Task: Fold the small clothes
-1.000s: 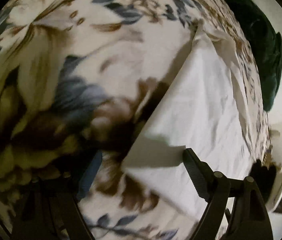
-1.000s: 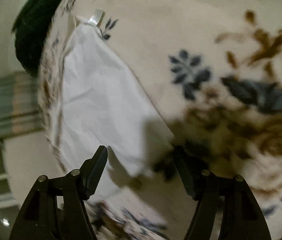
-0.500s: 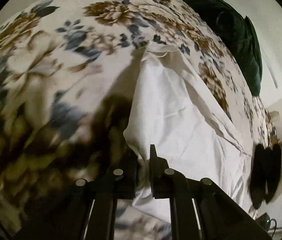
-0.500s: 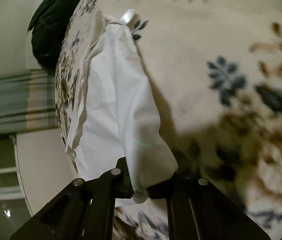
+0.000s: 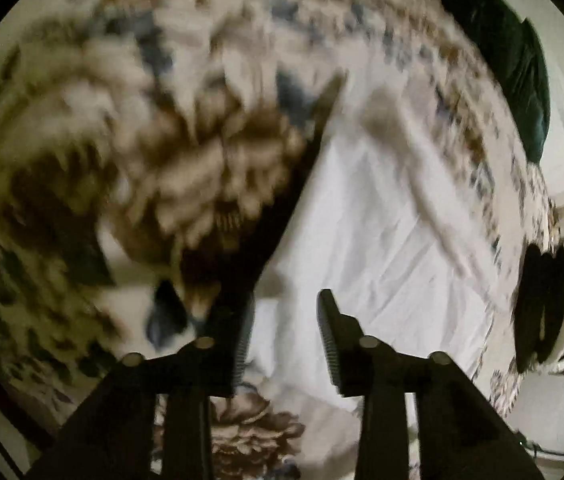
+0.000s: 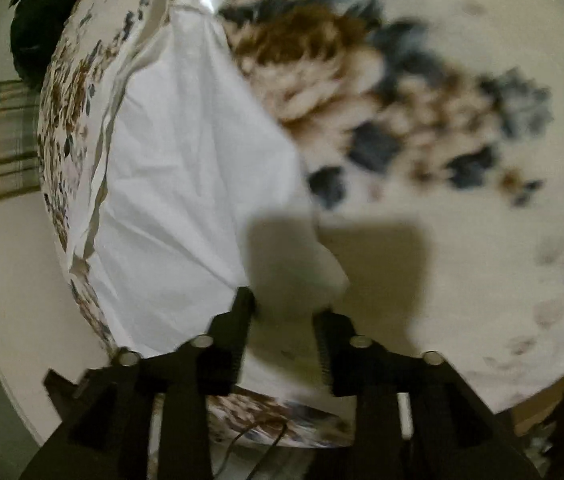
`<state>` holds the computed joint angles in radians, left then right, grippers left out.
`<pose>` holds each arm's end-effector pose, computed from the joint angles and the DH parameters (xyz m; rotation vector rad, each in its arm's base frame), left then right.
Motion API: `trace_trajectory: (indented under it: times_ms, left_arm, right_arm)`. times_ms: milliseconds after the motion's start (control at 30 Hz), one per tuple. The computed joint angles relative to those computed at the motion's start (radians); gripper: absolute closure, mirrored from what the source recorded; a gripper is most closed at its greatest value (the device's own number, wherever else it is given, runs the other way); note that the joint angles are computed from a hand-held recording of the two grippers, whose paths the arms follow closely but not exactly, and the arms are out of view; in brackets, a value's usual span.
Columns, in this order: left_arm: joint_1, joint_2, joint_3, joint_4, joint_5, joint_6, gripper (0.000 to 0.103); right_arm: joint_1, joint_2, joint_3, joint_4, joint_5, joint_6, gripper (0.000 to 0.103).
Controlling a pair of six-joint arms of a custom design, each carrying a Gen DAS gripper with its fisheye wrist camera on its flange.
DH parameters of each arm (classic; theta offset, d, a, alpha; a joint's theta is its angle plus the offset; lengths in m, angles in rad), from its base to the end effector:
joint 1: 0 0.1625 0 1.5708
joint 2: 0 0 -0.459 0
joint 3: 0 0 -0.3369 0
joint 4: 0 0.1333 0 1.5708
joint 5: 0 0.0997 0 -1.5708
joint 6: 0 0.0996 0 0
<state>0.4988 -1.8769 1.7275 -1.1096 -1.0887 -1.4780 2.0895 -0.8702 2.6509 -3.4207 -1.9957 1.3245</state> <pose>-0.1448 -0.2833 0.5357 -0.4361 2.6292 -0.5042 0.2444 -0.2421 0.1002 -1.1518 -2.6475 0.5565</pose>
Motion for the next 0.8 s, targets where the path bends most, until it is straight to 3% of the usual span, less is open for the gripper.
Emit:
trace_trajectory:
  times_ms: [33, 67, 133, 300, 433, 500, 600, 800]
  left_arm:
    - [-0.007, 0.016, -0.025, -0.007, 0.031, 0.0, 0.053]
    - [0.007, 0.023, -0.028, -0.055, 0.036, 0.028, 0.049]
    - [0.05, 0.046, -0.019, -0.148, 0.023, 0.095, 0.049]
    - [0.232, 0.193, 0.042, -0.474, -0.058, 0.354, 0.049]
    - [0.324, 0.304, 0.043, -0.57, -0.121, 0.452, 0.049]
    - [0.345, 0.355, 0.018, -0.605, -0.108, 0.489, 0.049]
    - [0.366, 0.412, -0.02, -0.669, -0.086, 0.58, 0.049]
    - [0.417, 0.473, -0.09, -0.738, -0.047, 0.656, 0.049]
  right_arm:
    - [0.044, -0.059, -0.025, 0.104, -0.046, 0.026, 0.061]
    - [0.046, -0.099, -0.062, 0.185, -0.065, 0.016, 0.061]
    - [0.059, -0.144, -0.115, 0.248, -0.098, -0.03, 0.061]
    - [-0.087, -0.085, -0.239, 0.089, -0.014, -0.253, 0.061]
    - [-0.201, -0.015, -0.363, 0.119, 0.058, -0.347, 0.061]
    - [-0.261, 0.024, -0.431, 0.172, 0.115, -0.373, 0.061]
    - [-0.284, 0.053, -0.518, 0.2, 0.095, -0.436, 0.061]
    - [-0.297, 0.087, -0.565, -0.01, 0.073, -0.524, 0.061]
